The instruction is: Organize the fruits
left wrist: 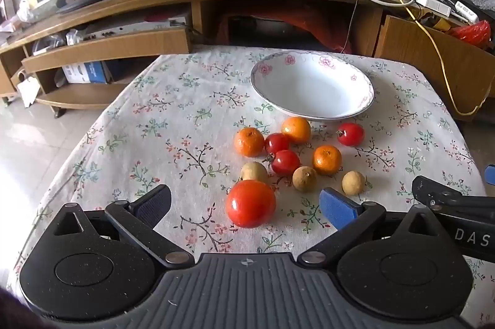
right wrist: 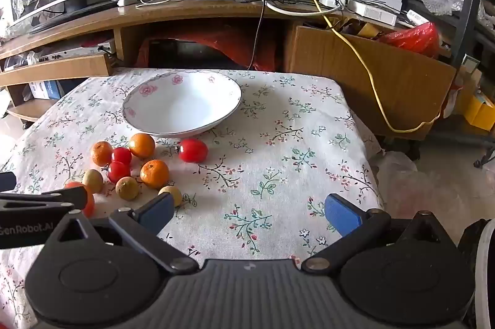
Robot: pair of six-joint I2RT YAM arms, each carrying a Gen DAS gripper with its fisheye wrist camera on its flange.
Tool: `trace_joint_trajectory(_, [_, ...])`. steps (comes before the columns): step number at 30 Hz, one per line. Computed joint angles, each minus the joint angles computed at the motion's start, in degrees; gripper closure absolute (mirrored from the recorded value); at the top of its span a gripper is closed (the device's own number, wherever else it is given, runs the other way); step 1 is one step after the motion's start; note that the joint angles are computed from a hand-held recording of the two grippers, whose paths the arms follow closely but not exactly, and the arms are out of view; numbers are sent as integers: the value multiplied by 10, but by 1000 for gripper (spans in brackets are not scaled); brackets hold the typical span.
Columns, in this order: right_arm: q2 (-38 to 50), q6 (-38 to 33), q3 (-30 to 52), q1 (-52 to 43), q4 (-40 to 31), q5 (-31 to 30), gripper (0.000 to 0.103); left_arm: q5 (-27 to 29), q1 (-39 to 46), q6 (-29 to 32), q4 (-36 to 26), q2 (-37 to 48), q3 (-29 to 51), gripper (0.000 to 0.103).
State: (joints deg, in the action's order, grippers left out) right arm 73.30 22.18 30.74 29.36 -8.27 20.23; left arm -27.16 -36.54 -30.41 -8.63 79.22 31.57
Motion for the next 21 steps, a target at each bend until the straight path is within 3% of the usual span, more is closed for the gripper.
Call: trace_joint_trajectory(21, [18, 2, 7, 7, -8, -2, 0, 3, 2, 0, -8, 16, 3, 0])
